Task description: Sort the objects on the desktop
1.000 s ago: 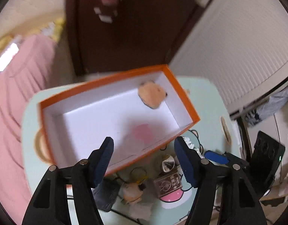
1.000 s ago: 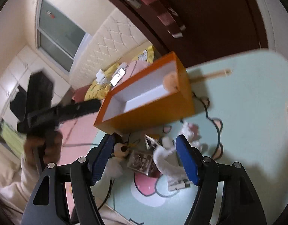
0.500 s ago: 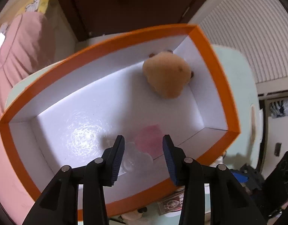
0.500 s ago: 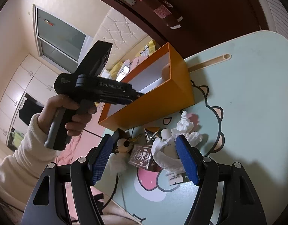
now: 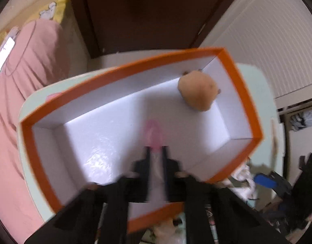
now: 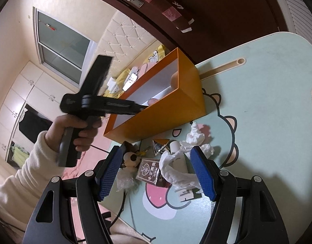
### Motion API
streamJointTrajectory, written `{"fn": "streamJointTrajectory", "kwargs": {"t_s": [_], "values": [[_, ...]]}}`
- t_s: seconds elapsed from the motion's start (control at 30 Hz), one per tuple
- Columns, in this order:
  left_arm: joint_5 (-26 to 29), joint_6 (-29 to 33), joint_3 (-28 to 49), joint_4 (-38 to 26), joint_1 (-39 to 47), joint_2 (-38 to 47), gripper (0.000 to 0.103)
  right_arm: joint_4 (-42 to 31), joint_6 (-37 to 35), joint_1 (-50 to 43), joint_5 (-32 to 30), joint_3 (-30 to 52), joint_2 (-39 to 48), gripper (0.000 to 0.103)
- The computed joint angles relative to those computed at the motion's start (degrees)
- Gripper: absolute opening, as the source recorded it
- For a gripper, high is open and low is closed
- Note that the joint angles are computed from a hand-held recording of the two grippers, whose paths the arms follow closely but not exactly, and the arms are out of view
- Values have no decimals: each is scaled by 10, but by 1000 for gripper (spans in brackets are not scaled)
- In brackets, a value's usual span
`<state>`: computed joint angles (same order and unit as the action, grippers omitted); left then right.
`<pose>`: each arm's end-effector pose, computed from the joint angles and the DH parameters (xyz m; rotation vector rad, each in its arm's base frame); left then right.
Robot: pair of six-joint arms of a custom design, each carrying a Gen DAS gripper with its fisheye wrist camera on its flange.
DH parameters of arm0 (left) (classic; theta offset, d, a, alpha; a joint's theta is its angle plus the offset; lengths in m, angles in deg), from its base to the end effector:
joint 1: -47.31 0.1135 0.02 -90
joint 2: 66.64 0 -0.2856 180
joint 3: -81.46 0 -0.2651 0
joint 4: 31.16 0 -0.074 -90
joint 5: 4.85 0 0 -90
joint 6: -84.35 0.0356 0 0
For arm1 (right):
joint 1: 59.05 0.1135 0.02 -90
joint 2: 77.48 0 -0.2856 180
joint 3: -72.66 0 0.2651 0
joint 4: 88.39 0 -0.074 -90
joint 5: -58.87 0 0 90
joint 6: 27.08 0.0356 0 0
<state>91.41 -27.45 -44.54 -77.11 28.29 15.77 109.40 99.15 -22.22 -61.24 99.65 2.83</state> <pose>0.2303 -0.0835 0.1651 -0.0487 2.9096 -0.2885 0.1618 0.1435 0.1215 -0.3416 2.3759 1.2424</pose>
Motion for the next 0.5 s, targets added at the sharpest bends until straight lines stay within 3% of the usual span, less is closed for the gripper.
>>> {"fn": "streamJointTrajectory", "kwargs": {"t_s": [0.17, 0.2, 0.23, 0.3, 0.4, 0.5], "values": [[30, 8, -27, -30, 22, -105, 2, 7, 4, 4, 2, 0, 6, 70], [22, -4, -31, -17, 15, -101, 13, 8, 4, 5, 2, 0, 8, 70], [13, -17, -35, -3, 8, -96, 35, 8, 4, 6, 2, 0, 8, 70], [0, -22, -17, 26, -1, -57, 48, 8, 4, 9, 3, -1, 9, 70], [3, 12, 5, 46, 15, 21, 48, 2, 1, 11, 5, -1, 5, 70], [3, 13, 3, 51, 15, 21, 47, 0, -2, 11, 7, -1, 0, 70]]}}
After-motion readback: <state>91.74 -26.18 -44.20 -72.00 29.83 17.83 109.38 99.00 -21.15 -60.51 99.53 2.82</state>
